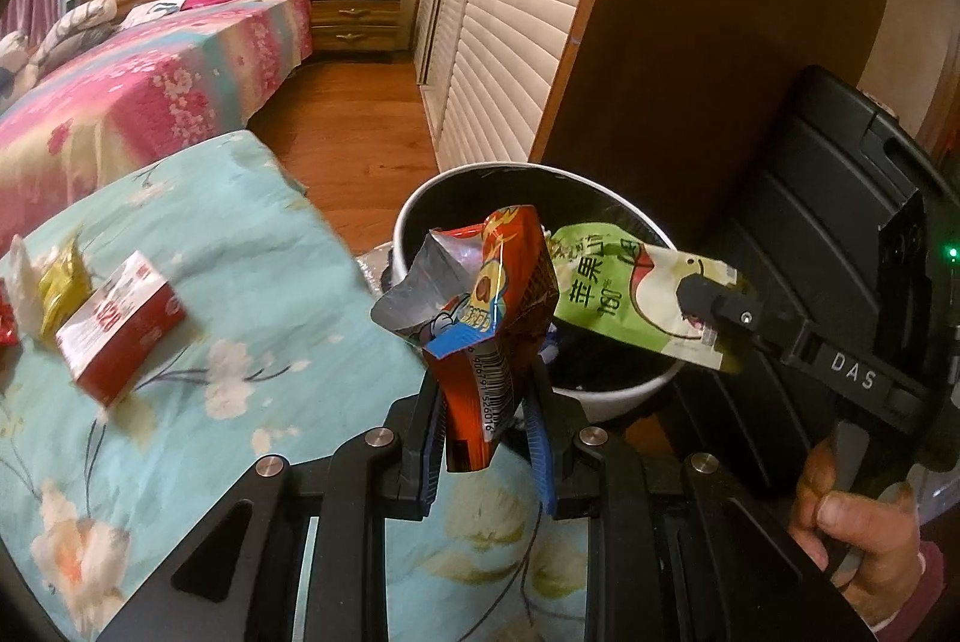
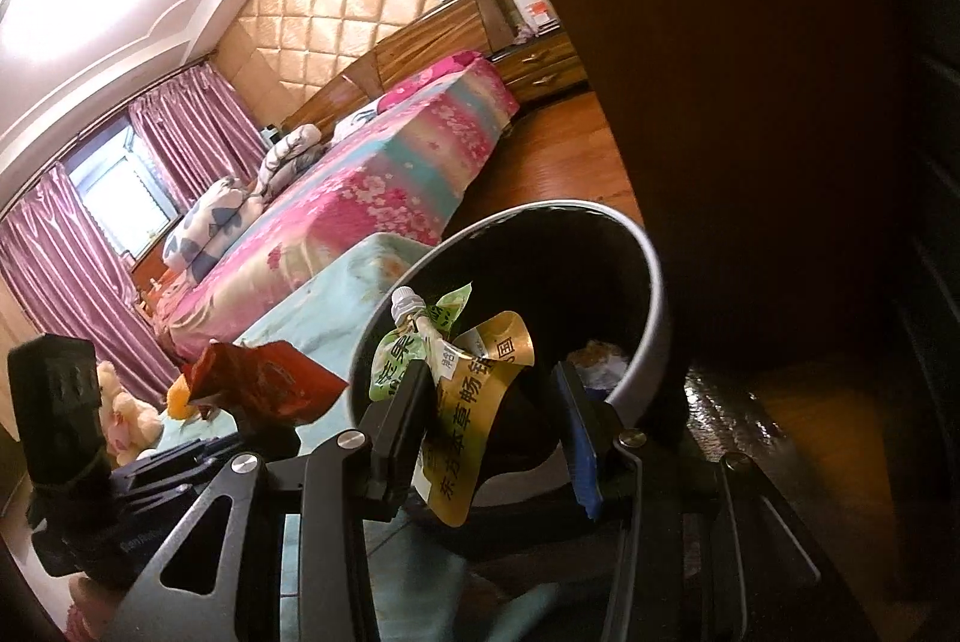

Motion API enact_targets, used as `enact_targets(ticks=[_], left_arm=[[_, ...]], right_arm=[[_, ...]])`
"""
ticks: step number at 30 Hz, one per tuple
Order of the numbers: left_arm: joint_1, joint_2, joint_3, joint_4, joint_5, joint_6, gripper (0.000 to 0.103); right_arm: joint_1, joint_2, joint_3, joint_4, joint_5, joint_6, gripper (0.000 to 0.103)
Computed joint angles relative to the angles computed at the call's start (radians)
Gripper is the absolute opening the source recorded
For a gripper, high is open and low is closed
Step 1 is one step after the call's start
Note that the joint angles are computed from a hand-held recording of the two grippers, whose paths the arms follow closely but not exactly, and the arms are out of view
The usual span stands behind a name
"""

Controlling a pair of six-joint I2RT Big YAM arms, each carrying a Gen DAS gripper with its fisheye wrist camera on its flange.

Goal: Collect trash
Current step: 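Open the left tool over the bin while the right tool releases the pouch into it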

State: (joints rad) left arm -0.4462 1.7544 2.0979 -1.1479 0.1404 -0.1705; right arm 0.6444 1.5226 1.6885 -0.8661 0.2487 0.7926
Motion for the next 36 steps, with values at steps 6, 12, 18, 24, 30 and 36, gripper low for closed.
enact_targets(ticks=[6,12,18,24,30,36], left_arm=[[-0.006,0.049,0.068,-0.019,0.002,0.006,0.023],[-0.009,0.106,0.146,-0.048,0.004,0.009,0.023],[-0.015,0.135,0.182,-0.066,-0.001,0.009,0.023],[-0.017,0.17,0.231,-0.092,0.002,0.001,0.024],[-0.018,0.186,0.259,-0.112,-0.003,0.002,0.026],[-0.025,0.166,0.234,-0.094,-0.023,-0.001,0.051]], right_arm=[[-0.017,0.01,0.02,-0.028,0.004,-0.009,0.042],[-0.027,0.031,0.055,-0.058,0.01,-0.023,0.042],[-0.036,0.049,0.07,-0.08,0.01,-0.031,0.042],[-0.05,0.063,0.089,-0.097,-0.002,-0.037,0.042],[-0.051,0.083,0.117,-0.117,0.001,-0.048,0.042],[-0.055,0.081,0.114,-0.099,-0.027,-0.038,0.045]])
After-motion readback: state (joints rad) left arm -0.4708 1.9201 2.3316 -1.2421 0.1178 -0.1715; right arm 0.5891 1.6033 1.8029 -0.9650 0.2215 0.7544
